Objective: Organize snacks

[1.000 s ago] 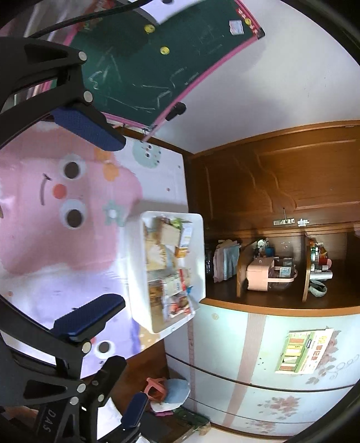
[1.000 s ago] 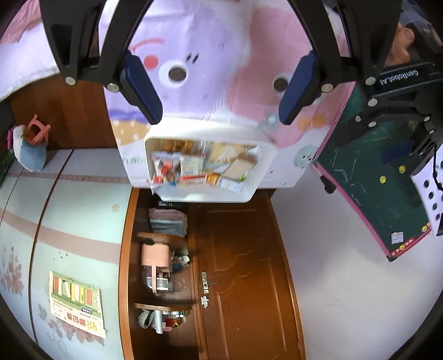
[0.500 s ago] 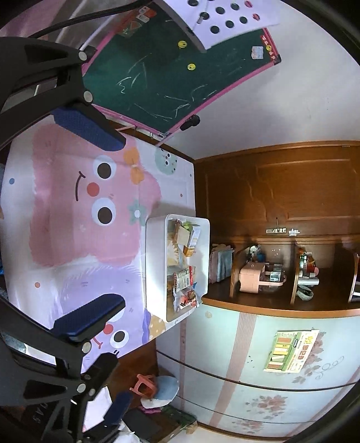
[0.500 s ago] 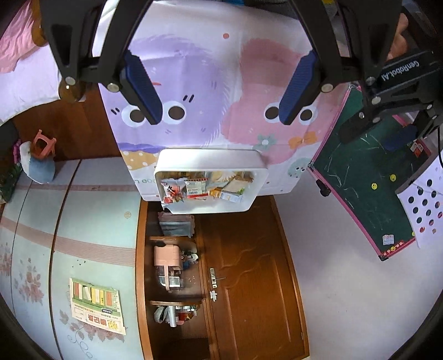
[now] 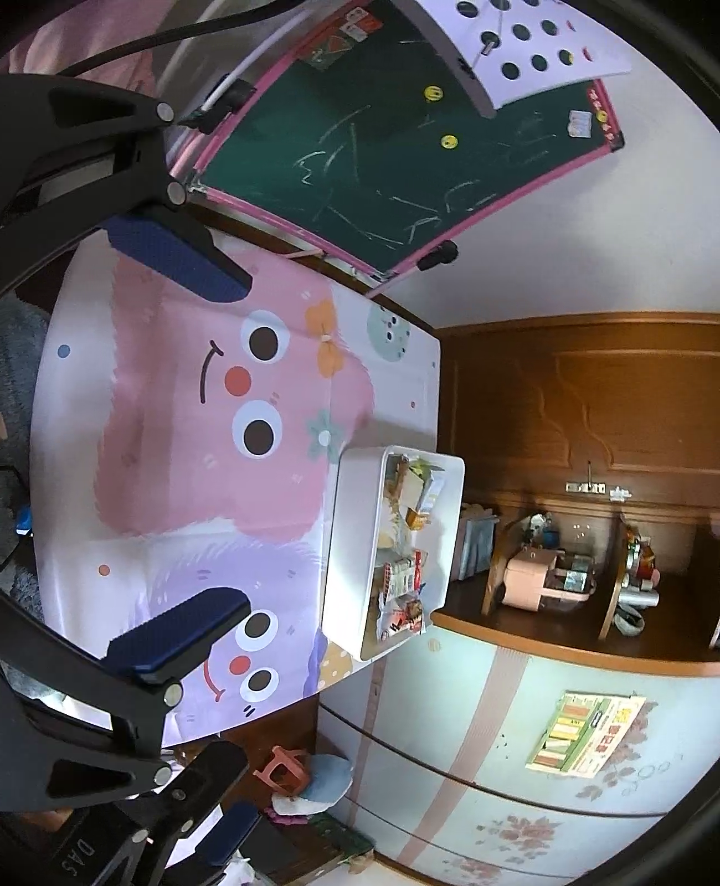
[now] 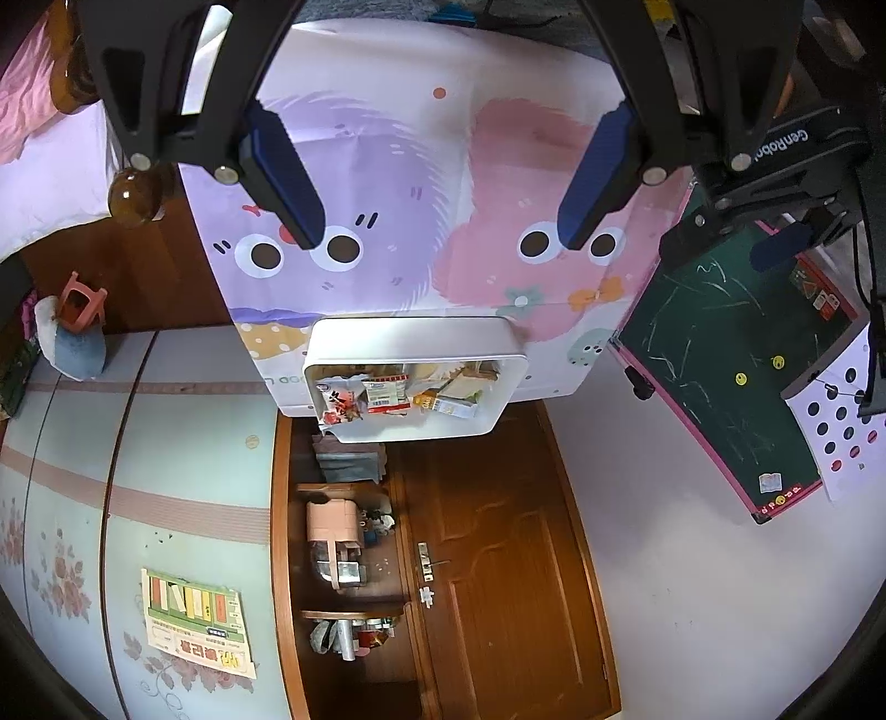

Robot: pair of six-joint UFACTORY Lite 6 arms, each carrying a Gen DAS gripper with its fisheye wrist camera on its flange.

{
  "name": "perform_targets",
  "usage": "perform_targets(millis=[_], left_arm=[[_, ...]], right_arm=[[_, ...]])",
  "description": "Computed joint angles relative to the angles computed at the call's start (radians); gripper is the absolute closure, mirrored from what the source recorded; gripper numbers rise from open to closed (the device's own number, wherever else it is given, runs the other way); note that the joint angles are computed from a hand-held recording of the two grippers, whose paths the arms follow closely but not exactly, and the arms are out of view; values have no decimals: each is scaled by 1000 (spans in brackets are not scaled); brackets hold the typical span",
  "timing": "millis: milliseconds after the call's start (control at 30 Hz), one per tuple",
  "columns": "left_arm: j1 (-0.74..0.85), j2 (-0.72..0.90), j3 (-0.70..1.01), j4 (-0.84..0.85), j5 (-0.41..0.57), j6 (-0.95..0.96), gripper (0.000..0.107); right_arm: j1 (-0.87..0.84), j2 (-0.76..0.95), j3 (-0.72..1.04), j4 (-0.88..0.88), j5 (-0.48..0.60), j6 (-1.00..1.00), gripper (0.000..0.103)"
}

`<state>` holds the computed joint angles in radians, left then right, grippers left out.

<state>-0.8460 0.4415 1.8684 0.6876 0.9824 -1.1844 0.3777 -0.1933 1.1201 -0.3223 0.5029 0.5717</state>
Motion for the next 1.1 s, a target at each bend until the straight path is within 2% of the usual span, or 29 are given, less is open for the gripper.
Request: perform_targets(millis=[100,200,1100], left_arm=[[-7,20,18,12,25,-7,4],[-13,42,36,13,38,3,4],[25,162,172,-80,44,127,4]], right_arm=[[7,13,7,-30,4,30,16],[2,44,18,17,6,-12,16],[-36,131,52,114,-7,-106,16]])
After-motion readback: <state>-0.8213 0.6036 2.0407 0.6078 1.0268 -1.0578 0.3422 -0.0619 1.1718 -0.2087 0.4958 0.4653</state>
